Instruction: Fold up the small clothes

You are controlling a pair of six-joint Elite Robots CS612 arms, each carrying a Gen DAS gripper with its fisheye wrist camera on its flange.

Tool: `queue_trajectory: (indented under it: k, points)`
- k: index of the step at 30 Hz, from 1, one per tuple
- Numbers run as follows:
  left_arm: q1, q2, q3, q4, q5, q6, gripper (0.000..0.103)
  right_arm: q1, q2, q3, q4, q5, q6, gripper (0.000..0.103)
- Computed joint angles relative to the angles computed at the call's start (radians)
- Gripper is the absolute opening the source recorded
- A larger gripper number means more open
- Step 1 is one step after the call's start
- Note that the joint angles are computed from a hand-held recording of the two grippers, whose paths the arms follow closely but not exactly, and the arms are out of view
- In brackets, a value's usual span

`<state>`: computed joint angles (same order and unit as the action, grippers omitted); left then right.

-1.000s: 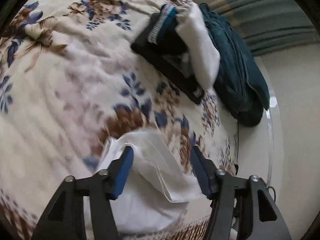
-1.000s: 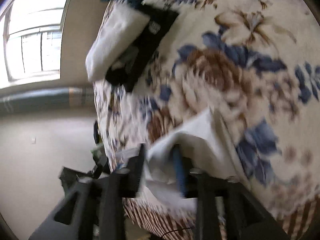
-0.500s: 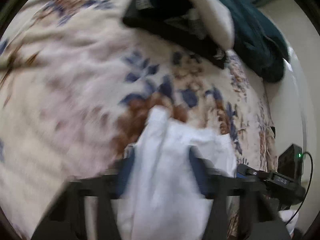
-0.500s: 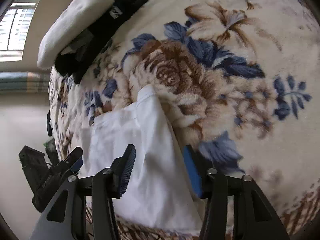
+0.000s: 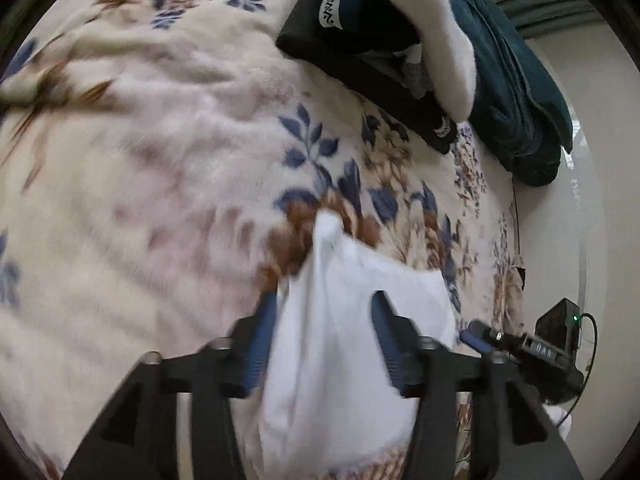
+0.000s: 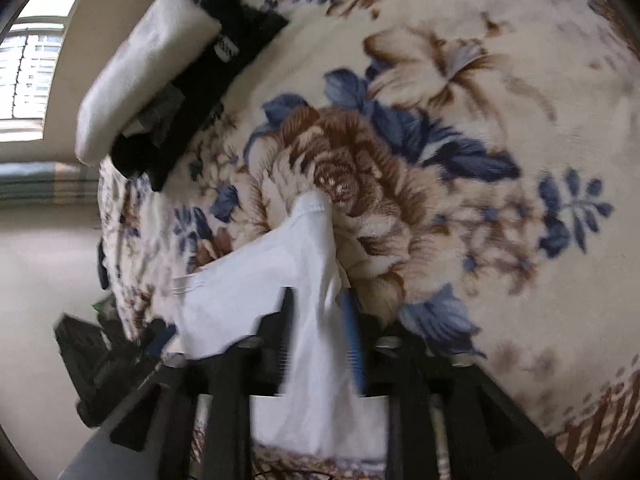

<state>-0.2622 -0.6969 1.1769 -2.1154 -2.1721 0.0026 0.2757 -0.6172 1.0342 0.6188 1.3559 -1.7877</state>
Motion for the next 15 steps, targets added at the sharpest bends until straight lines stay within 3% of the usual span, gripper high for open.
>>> queue_trajectory:
  k: [3,7,9,10,11,13,15]
  points:
    - [-0.006,-0.039,0.049,0.041,0.022,0.035,0.05,0.006,-0.016,0.021,-0.012,-0.02,-0.008,0.033]
    - [-0.021,-0.054,0.103,0.071,0.062,0.048,0.05,0.013,0.002,0.006,0.01,-0.076,-0.047,0.033]
    - [-0.022,-0.054,0.131,0.032,-0.003,0.023,0.043,0.015,0.021,-0.007,0.018,-0.118,-0.056,0.033]
    - [-0.017,-0.055,0.148,-0.011,-0.065,-0.005,0.015,0.015,0.03,-0.015,0.028,-0.134,-0.059,0.033]
    - [-0.012,-0.053,0.152,-0.024,-0.118,-0.02,0.005,0.017,0.031,-0.012,0.022,-0.143,-0.053,0.033]
    - [0.0,-0.05,0.159,-0.065,-0.208,-0.062,0.005,0.019,0.022,0.008,-0.006,-0.138,-0.034,0.033]
    - [0.029,-0.019,0.157,-0.111,-0.342,-0.197,0.005,0.018,0.016,0.023,-0.02,-0.135,-0.023,0.032]
